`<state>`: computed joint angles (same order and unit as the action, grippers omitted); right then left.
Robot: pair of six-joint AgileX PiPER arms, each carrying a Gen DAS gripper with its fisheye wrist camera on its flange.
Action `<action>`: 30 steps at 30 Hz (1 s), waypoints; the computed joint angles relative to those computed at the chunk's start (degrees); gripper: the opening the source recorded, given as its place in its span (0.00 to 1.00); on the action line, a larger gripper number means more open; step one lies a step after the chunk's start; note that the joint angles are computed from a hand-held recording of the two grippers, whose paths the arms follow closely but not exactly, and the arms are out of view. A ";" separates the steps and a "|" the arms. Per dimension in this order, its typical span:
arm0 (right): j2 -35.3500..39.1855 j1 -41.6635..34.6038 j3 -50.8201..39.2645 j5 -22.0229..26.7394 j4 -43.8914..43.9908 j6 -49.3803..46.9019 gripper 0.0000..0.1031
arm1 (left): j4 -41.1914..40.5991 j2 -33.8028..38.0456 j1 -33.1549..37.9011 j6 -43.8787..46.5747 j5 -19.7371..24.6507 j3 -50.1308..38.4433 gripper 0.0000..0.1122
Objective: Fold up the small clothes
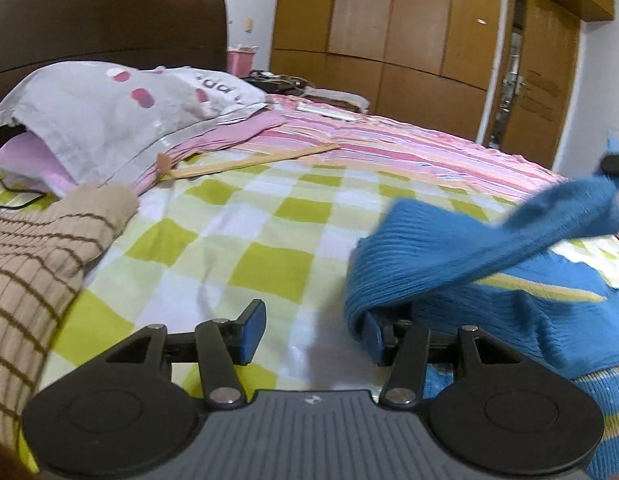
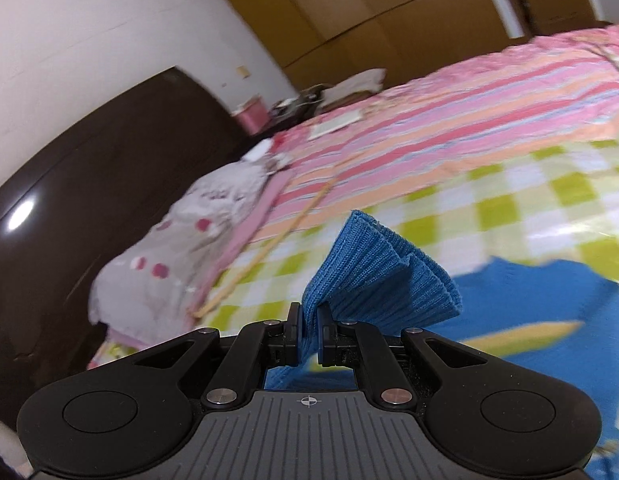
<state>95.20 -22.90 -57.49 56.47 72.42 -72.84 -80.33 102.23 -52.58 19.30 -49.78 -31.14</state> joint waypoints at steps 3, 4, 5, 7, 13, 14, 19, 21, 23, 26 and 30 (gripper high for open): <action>0.94 -4.47 1.03 0.13 -0.17 -1.37 0.07 | 1.80 0.35 -0.46 0.08 0.37 -0.21 0.50; 1.09 -5.69 1.66 -0.52 0.17 -2.55 0.07 | 2.09 0.53 -0.71 0.40 0.53 -0.39 0.51; 1.26 -6.50 2.27 -1.35 0.60 -3.76 0.07 | 2.39 0.78 -0.89 0.99 0.80 -0.67 0.51; 2.16 -8.57 3.46 -3.00 0.94 -6.14 0.07 | 2.53 1.32 -1.25 2.46 1.21 -1.40 0.51; 7.03 -13.38 5.99 -7.29 -2.09 -10.80 0.12 | 3.19 2.30 -1.61 4.45 2.31 -2.47 0.51; 7.83 -14.07 6.00 -6.98 -2.79 -10.46 0.12 | 3.19 2.38 -1.62 4.46 2.42 -2.51 0.51; 10.34 -17.29 5.75 -3.88 -4.44 -8.67 0.18 | 3.37 2.20 -1.51 3.78 2.78 -2.31 0.51; 10.96 -18.02 5.23 -3.11 -4.20 -7.50 0.21 | 3.24 2.16 -1.65 3.76 2.68 -2.37 0.51; 12.13 -18.05 4.18 -2.51 -3.24 -5.56 0.22 | 3.15 2.21 -1.82 3.79 2.32 -2.39 0.51; 13.15 -17.42 3.49 -3.71 -1.08 -3.36 0.22 | 3.24 2.05 -2.11 3.38 1.84 -2.24 0.51; 12.79 -15.54 2.96 -6.24 -0.42 -2.17 0.10 | 3.63 1.71 -2.53 2.31 1.00 -1.71 0.51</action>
